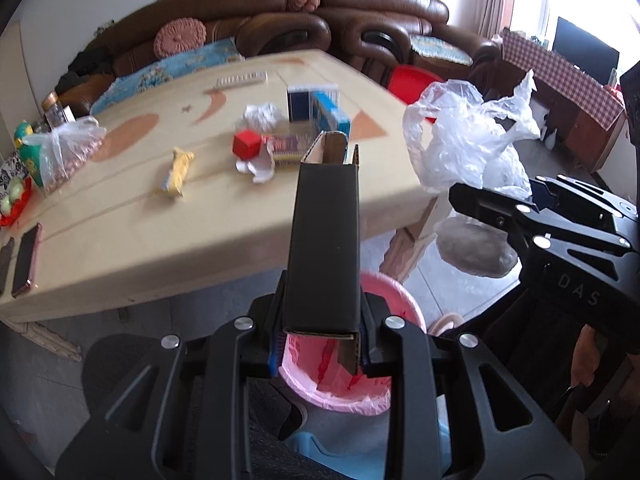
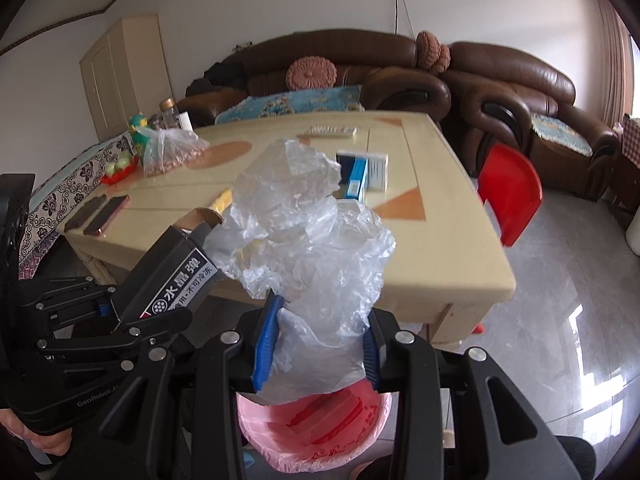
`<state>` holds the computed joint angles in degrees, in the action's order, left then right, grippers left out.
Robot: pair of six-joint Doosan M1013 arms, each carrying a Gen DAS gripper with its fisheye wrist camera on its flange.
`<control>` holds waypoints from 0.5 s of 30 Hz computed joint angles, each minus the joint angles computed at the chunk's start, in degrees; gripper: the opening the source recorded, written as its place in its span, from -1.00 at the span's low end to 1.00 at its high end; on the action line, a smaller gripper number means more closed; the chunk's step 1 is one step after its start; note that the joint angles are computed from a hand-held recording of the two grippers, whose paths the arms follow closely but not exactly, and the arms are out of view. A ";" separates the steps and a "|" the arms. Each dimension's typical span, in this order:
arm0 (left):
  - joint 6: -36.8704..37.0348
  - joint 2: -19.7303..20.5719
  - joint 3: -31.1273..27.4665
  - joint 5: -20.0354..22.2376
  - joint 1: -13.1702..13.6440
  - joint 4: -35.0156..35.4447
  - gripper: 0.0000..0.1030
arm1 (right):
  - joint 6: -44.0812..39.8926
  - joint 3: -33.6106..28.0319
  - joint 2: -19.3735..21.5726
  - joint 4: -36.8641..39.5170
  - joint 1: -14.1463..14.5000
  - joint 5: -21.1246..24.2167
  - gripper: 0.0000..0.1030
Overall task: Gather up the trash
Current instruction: 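Carry the plastic bag and black box with both tools over the pink bin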
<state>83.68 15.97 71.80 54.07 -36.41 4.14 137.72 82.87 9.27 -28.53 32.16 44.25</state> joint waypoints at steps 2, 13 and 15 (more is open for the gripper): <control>-0.09 0.90 -0.50 1.04 0.20 -0.18 -0.47 | -0.47 0.40 0.35 1.20 -0.35 -0.18 -0.32; 1.12 4.28 -1.41 5.73 0.56 -2.53 -0.47 | -4.52 1.70 2.56 8.65 -2.72 0.05 -0.32; 1.64 4.98 -1.42 6.61 0.61 -3.04 -0.47 | -5.40 1.88 2.94 10.04 -3.04 0.19 -0.32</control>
